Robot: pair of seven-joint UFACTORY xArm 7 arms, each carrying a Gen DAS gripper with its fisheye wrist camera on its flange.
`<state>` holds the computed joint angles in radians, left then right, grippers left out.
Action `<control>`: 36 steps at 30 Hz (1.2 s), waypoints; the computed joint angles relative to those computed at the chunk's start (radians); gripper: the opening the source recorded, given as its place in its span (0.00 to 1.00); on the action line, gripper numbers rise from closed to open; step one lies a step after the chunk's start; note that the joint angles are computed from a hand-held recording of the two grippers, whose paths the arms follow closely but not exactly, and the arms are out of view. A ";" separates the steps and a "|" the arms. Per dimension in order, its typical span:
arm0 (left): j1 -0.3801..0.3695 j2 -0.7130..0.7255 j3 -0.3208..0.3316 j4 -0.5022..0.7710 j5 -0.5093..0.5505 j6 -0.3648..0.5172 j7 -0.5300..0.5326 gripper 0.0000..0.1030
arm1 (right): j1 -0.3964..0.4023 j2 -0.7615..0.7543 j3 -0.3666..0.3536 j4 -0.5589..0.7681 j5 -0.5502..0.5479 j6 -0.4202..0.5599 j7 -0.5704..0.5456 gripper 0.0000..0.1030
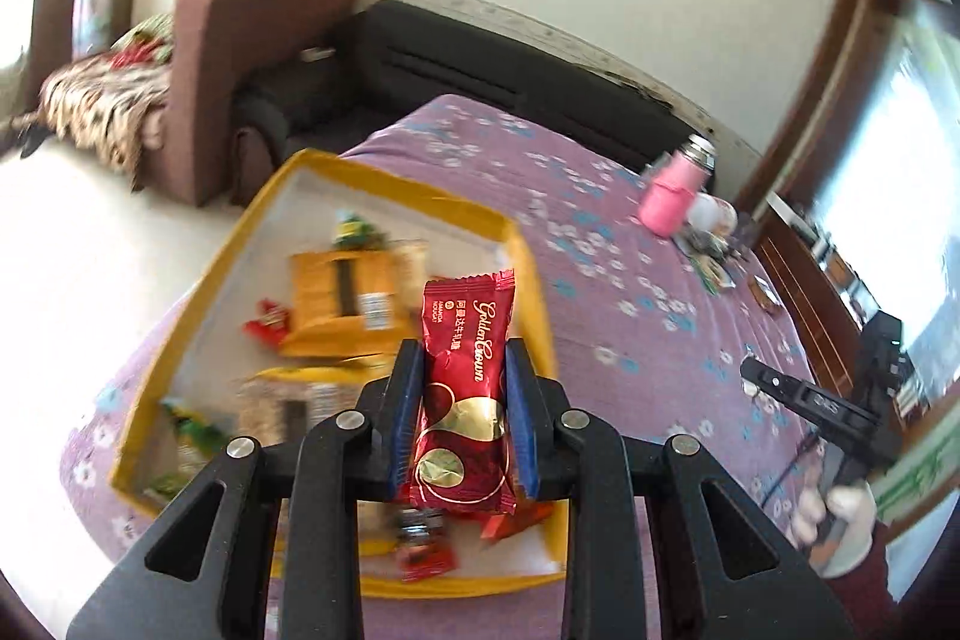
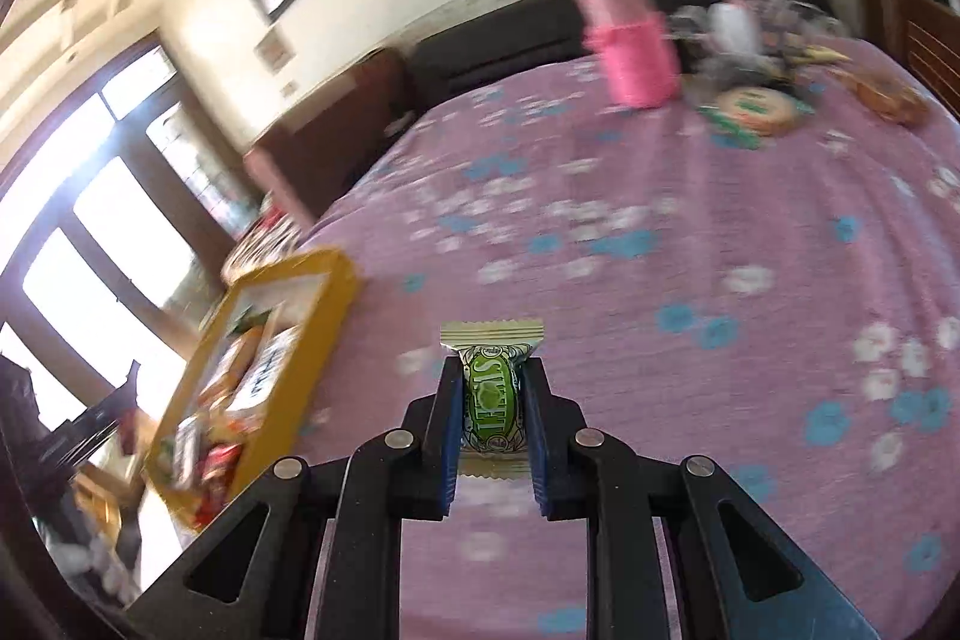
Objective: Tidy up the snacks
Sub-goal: 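Carry the red bar and green candy over the tray with both grippers, then open both grippers to drop the red bar and green candy into the tray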
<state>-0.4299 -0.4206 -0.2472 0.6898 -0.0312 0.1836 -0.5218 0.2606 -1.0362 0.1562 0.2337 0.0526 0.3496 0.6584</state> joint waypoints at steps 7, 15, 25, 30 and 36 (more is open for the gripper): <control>0.027 -0.016 0.022 -0.067 -0.003 -0.006 -0.002 0.24 | 0.178 0.469 0.078 0.305 0.021 -0.114 -0.041 0.18; -0.045 0.024 0.107 -0.080 -0.085 -0.062 0.073 0.26 | 0.172 0.793 0.145 0.553 -0.053 -0.105 -0.014 0.18; 0.026 -0.053 0.045 -0.121 -0.065 -0.085 0.034 0.46 | 0.164 0.929 0.120 0.684 -0.186 -0.116 0.072 0.25; 0.200 -0.121 -0.129 -0.113 0.072 -0.056 -0.085 0.50 | 0.119 0.826 0.158 0.624 -0.322 -0.111 0.190 0.40; 0.399 -0.225 -0.358 -0.064 0.249 0.019 -0.280 0.77 | 0.071 0.595 0.213 0.447 -0.344 -0.102 0.266 0.46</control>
